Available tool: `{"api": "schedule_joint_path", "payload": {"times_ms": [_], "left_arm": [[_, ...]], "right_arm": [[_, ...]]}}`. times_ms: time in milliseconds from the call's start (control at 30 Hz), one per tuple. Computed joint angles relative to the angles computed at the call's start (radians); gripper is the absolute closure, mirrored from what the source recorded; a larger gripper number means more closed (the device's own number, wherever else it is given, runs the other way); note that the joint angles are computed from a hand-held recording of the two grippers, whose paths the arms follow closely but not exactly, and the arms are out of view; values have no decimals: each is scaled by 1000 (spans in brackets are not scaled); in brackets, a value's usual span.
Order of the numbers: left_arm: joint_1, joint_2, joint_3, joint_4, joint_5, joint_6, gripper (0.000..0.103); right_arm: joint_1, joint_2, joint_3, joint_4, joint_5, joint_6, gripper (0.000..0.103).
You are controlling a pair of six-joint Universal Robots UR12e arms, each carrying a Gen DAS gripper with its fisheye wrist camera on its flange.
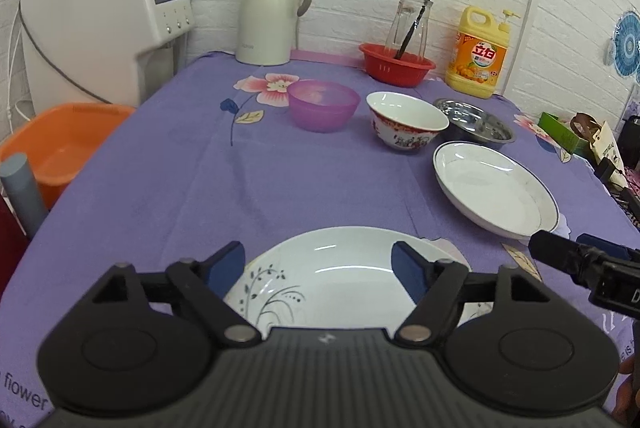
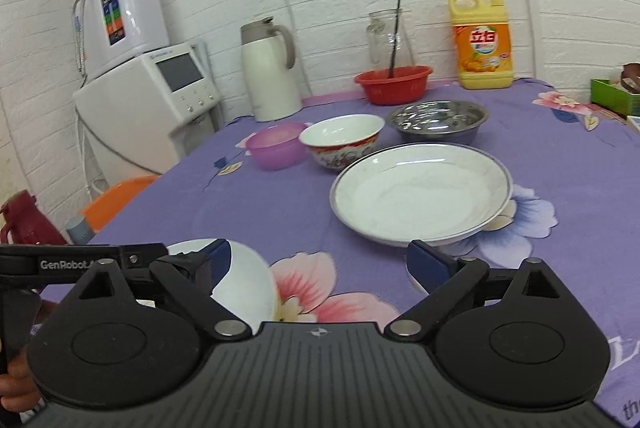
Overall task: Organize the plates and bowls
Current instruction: 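Move the left tool to the rim of the plain white deep plate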
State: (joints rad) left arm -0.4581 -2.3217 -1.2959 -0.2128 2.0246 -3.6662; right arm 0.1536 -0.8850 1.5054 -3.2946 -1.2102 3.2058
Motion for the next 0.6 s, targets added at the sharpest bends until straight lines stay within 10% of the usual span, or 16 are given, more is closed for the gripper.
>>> {"api": "schedule_joint_path", "payload": {"times_ms": [233,600], "left_arm": [[-6,-44,88,-54,-34,28,28],[18,-97,224,-146,-131,60,28]], "right_arm": [[-29,26,-24,27,-113,93,0],[-49,43,-81,92,-40,73,0]]}}
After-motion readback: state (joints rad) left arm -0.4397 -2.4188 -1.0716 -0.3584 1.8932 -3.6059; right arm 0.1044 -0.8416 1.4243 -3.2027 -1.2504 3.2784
